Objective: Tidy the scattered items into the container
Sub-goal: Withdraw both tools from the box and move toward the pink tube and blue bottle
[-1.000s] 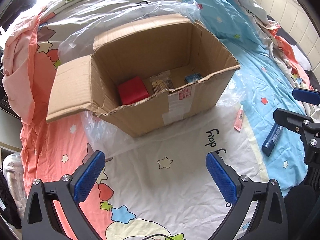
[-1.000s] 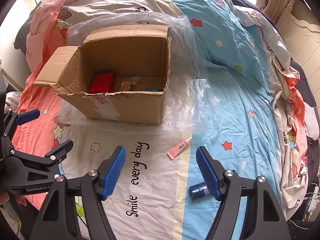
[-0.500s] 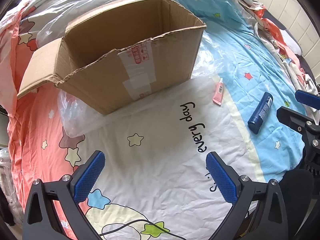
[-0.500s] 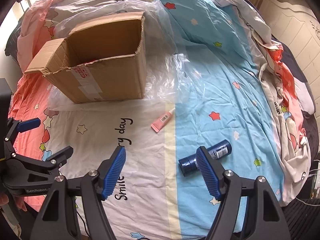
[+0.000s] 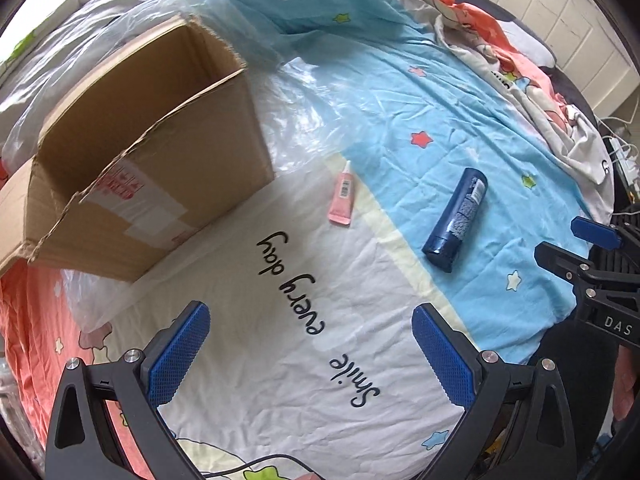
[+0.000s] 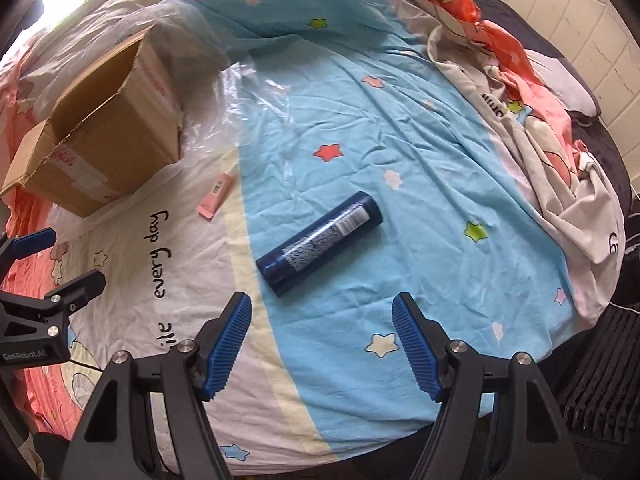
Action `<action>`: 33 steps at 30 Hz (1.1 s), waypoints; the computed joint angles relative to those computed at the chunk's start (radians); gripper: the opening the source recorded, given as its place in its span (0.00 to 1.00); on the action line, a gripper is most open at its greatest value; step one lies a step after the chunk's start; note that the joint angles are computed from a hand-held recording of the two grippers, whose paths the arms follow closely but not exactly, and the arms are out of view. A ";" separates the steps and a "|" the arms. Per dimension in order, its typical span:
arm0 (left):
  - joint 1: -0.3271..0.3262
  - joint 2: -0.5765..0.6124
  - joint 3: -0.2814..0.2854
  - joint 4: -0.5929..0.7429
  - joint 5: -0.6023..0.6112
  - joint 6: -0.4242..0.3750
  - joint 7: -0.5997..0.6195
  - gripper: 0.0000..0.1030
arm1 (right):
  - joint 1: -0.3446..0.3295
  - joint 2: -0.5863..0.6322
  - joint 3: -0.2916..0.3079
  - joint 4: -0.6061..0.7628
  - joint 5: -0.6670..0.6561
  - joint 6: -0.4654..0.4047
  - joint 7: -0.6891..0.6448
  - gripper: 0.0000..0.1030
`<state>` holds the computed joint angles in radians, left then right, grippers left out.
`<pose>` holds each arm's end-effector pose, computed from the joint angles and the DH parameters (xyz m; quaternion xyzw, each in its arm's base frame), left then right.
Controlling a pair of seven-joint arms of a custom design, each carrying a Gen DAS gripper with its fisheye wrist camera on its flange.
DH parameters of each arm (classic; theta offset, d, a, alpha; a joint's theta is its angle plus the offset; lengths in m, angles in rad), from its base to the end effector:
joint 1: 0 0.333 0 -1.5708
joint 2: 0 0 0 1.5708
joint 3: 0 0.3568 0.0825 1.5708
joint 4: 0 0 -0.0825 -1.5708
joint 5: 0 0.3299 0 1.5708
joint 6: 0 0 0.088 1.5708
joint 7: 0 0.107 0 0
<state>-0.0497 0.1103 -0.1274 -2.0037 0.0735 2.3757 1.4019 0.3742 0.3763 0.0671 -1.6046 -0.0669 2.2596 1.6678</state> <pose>0.5508 -0.0950 0.4986 -0.6824 0.7188 -0.0946 0.0932 0.5981 0.2726 0.5004 -0.8173 0.5588 -0.0833 0.1130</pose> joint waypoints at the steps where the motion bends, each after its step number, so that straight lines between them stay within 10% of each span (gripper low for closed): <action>1: -0.003 0.011 -0.005 0.012 -0.009 0.001 0.010 1.00 | 0.000 -0.011 -0.007 -0.022 -0.008 0.010 0.010 0.67; 33: -0.047 0.275 -0.004 0.200 0.044 0.028 0.103 1.00 | 0.013 0.180 -0.016 0.200 0.051 -0.075 0.184 0.67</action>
